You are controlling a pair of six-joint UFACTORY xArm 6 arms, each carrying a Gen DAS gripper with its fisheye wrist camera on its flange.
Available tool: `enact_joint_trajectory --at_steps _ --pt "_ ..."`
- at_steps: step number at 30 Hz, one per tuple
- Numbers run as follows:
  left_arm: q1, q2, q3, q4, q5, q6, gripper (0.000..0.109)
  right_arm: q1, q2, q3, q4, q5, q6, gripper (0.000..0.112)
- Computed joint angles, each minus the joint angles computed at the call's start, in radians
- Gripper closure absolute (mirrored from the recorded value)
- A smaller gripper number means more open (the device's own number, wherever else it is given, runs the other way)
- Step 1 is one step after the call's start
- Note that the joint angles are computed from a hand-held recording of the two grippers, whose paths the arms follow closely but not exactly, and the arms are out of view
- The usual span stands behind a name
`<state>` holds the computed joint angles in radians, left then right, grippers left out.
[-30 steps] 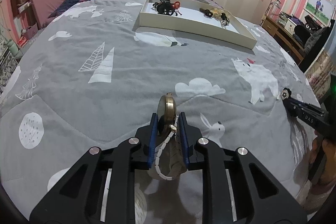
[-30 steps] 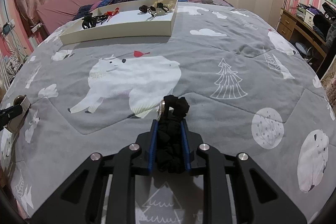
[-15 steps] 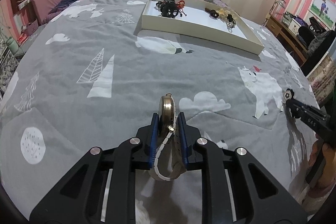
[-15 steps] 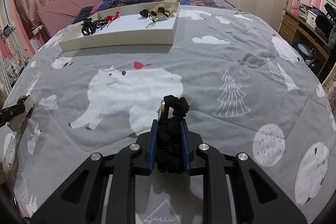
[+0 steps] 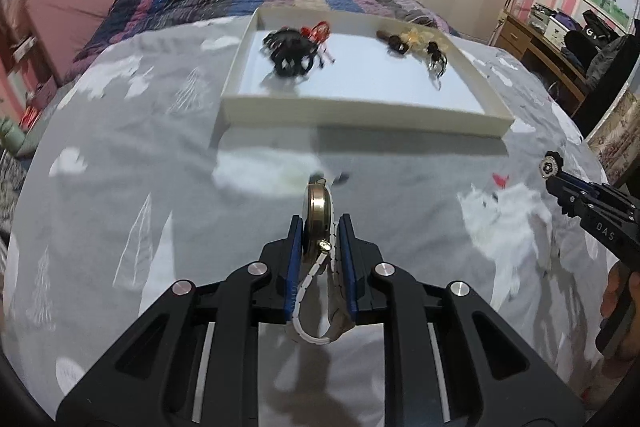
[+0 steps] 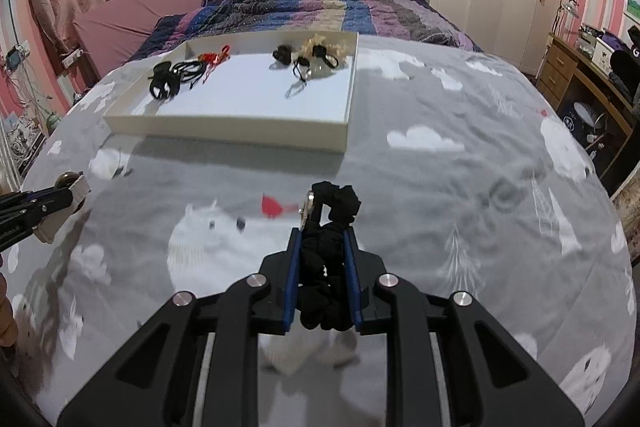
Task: Organize jewelry
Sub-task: 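Carry both items into the white tray and open both tools to release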
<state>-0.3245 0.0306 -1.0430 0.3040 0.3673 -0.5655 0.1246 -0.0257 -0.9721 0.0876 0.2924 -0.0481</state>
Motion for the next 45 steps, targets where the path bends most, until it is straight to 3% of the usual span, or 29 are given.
enact_joint_trajectory --at_steps 10,15,22,26,30,36,42,45 --pt "0.012 0.124 -0.212 -0.093 -0.021 0.104 0.092 0.026 0.152 -0.229 -0.068 0.026 0.056 0.092" --pt "0.014 0.234 -0.379 -0.229 -0.006 0.222 0.092 0.039 0.270 -0.396 -0.083 0.068 0.062 0.092" --pt "0.020 0.511 -0.725 -0.383 0.138 0.373 0.092 0.044 0.459 -0.650 -0.054 0.167 0.059 0.092" --pt "0.023 0.630 -0.875 -0.332 0.189 0.356 0.092 0.046 0.561 -0.773 -0.063 0.222 0.078 0.092" --pt "0.028 0.684 -0.942 -0.333 0.218 0.364 0.092 0.041 0.648 -0.881 -0.051 0.276 0.083 0.092" --pt "0.034 0.716 -0.972 -0.326 0.207 0.357 0.092 0.037 0.693 -0.925 -0.075 0.299 0.104 0.091" --pt "0.028 0.716 -0.963 -0.284 0.193 0.338 0.083 0.037 0.702 -0.936 -0.081 0.309 0.103 0.086" --pt "0.031 0.696 -0.936 -0.295 0.181 0.350 0.081 0.032 0.693 -0.927 -0.054 0.307 0.084 0.078"
